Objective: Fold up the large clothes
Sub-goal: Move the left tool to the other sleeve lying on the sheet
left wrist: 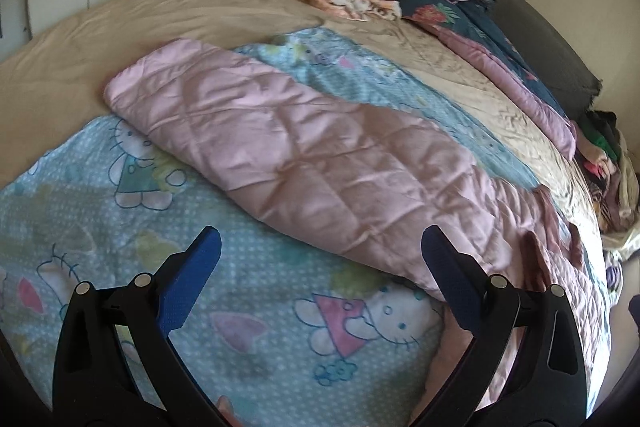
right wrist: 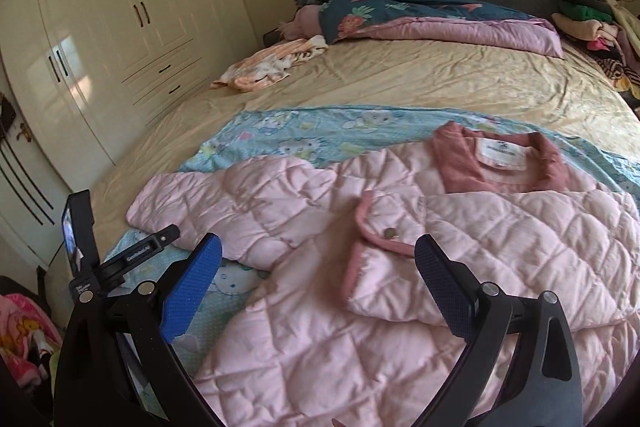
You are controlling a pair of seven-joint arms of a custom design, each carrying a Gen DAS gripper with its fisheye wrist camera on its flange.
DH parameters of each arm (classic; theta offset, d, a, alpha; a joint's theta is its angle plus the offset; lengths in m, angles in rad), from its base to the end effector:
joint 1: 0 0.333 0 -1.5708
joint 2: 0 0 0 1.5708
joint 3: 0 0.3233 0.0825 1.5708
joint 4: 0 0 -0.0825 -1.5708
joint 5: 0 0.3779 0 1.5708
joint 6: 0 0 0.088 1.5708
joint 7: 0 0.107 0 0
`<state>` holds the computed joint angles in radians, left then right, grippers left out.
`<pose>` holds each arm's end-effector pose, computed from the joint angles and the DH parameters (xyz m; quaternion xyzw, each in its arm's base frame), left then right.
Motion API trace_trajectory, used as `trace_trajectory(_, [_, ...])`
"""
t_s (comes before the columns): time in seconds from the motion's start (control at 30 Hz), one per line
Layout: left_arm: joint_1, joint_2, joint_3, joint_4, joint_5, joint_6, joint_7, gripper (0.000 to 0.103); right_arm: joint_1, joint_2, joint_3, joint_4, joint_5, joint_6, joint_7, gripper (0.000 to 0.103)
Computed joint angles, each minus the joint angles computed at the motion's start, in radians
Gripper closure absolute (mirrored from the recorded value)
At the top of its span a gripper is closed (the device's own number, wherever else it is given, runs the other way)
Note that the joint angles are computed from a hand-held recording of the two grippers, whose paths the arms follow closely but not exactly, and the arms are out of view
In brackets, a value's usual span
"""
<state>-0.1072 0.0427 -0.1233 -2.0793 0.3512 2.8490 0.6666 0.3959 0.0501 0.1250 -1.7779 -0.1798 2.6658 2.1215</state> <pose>0.5767 -0.1532 0.5009 -0.7699 0.5230 -0.3197 0.1776 0.5389 0.3130 0.6290 -0.6731 0.6148 -0.1653 0.3763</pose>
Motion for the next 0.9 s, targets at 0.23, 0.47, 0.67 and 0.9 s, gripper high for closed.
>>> trace_trajectory(0.23, [0.009,0.027,0.017,0.013,-0.034,-0.019,0.009,0.009,0.029,0.085,0.018,0.095,0.001,-0.023,-0.036,0.006])
trace_trajectory(0.47, [0.01,0.051,0.039,0.03,-0.026,-0.032,-0.014,0.009,0.047,0.138,0.025,0.147,0.028,-0.032,-0.075,0.006])
trace_trajectory(0.67, [0.018,0.085,0.068,0.043,-0.025,0.009,-0.062,0.009,0.051,0.158,0.024,0.163,0.044,-0.04,-0.092,0.006])
trace_trajectory(0.9, [0.037,0.143,0.09,0.08,-0.119,0.033,-0.055,0.009,0.045,0.152,0.022,0.143,0.065,-0.04,-0.104,0.006])
